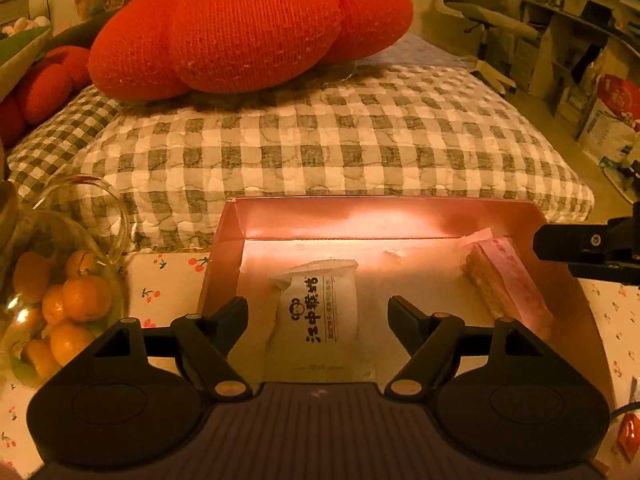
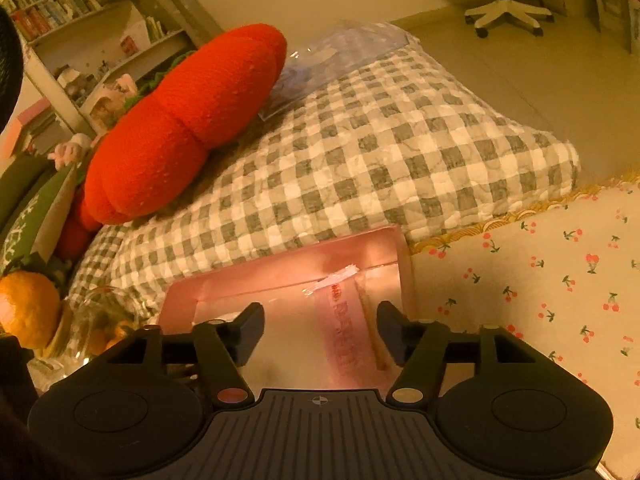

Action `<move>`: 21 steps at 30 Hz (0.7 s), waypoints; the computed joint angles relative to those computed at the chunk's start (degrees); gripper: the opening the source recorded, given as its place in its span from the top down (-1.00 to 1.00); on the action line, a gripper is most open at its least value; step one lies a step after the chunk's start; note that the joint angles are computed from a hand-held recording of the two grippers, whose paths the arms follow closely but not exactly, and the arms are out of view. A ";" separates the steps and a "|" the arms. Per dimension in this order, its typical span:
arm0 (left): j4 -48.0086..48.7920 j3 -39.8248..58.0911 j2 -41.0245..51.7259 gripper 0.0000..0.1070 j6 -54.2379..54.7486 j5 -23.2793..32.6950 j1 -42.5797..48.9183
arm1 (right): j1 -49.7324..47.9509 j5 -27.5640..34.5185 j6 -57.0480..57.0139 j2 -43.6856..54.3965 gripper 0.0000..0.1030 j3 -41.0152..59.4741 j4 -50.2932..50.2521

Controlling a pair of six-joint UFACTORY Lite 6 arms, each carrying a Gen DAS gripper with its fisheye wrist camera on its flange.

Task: Organize snacks
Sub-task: 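Carry both snacks into the silver box and open both tools to release, then lift both tools out of the box back over the snack pile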

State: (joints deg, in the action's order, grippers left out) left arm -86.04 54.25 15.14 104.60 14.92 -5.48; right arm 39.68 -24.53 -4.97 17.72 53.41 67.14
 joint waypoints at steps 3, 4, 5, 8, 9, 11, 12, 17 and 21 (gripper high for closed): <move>4.09 -1.78 -2.92 -0.47 -3.62 0.57 0.76 | 1.53 -0.18 -4.33 -2.07 -0.34 -0.52 4.67; 5.97 -2.22 -3.76 -0.49 -5.50 0.82 0.94 | 2.08 -0.26 -6.32 -2.75 -0.36 -0.54 6.74; 7.62 -2.65 -4.55 -0.52 -7.13 1.20 1.22 | 2.54 -0.39 -7.88 -3.35 -0.37 -0.69 8.42; 12.75 -3.75 -6.89 -0.55 -12.68 2.19 1.97 | 4.76 -1.50 -13.89 -5.62 -0.42 -0.93 15.35; 14.61 -4.35 -8.06 -0.55 -14.55 2.76 2.37 | 5.46 -1.82 -15.74 -6.37 -0.42 -1.02 17.51; 16.41 -4.63 -9.10 -0.57 -16.59 3.51 2.49 | 6.99 -2.67 -18.54 -7.81 -0.42 -1.42 20.92; 17.27 -5.21 -10.21 -0.58 -17.41 4.09 2.84 | 7.79 -3.21 -19.94 -8.49 -0.42 -1.60 22.64; 22.48 -8.83 -16.39 -0.62 -21.73 6.98 4.93 | 12.14 -5.93 -23.79 -12.15 -0.43 -3.47 29.19; 25.07 -12.08 -21.22 -0.65 -23.56 10.54 8.00 | 16.57 -9.01 -27.79 -14.44 -0.44 -4.34 35.49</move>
State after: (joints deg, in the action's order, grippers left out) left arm -60.97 42.16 -6.07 81.04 25.46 2.52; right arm 56.25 -33.55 -32.75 3.28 49.08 102.64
